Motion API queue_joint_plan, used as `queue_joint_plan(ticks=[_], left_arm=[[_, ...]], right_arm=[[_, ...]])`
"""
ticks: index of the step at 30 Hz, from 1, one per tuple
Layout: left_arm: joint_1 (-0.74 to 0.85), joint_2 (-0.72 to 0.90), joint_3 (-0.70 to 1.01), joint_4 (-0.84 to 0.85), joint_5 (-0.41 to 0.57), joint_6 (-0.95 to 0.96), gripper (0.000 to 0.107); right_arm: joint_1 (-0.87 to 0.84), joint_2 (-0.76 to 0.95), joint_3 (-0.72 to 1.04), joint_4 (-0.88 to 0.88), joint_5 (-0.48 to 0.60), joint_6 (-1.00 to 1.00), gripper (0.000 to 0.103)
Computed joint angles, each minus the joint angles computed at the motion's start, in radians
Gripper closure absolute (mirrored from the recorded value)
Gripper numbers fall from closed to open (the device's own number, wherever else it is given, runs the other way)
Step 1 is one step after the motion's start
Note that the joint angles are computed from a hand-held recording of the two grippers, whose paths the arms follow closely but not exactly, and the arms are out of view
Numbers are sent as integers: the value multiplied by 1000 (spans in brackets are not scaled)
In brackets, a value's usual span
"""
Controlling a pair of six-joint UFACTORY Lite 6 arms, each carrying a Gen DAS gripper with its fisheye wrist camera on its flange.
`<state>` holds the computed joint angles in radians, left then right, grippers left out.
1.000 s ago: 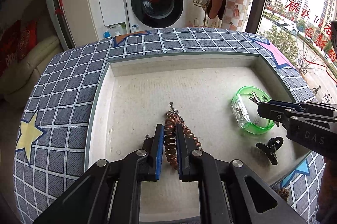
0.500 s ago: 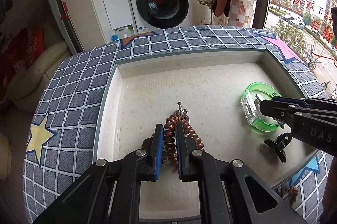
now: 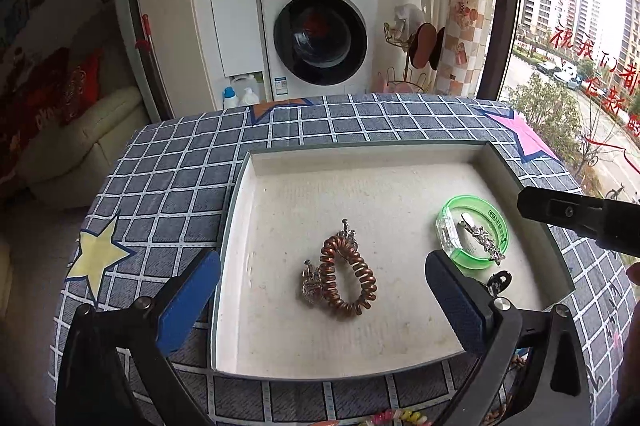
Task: Organize jewelry
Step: 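Carry the bead bracelet and star clip into the white tray while both tools open to release, then withdraw both open tools from the tray back over the remaining jewelry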
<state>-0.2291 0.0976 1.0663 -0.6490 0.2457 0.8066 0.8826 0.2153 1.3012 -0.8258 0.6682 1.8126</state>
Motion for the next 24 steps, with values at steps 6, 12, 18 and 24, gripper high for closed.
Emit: queue_joint_plan(ticks=[6,12,18,24], left_arm=[[63,-172,-119,-134,41,141,4],[184,-347,-248,-199,167,258,4],[295,-478,-390,-240,238,363,4],[360,-553,-489,-203,320,401,4]], right_arm=[[81,-87,-52,-51,66,89,19],[204,-187,-140,-146,139,273,0],[343,-210,-136,-143,257,307,0],[458,-186,-115,-118,324,367,0]])
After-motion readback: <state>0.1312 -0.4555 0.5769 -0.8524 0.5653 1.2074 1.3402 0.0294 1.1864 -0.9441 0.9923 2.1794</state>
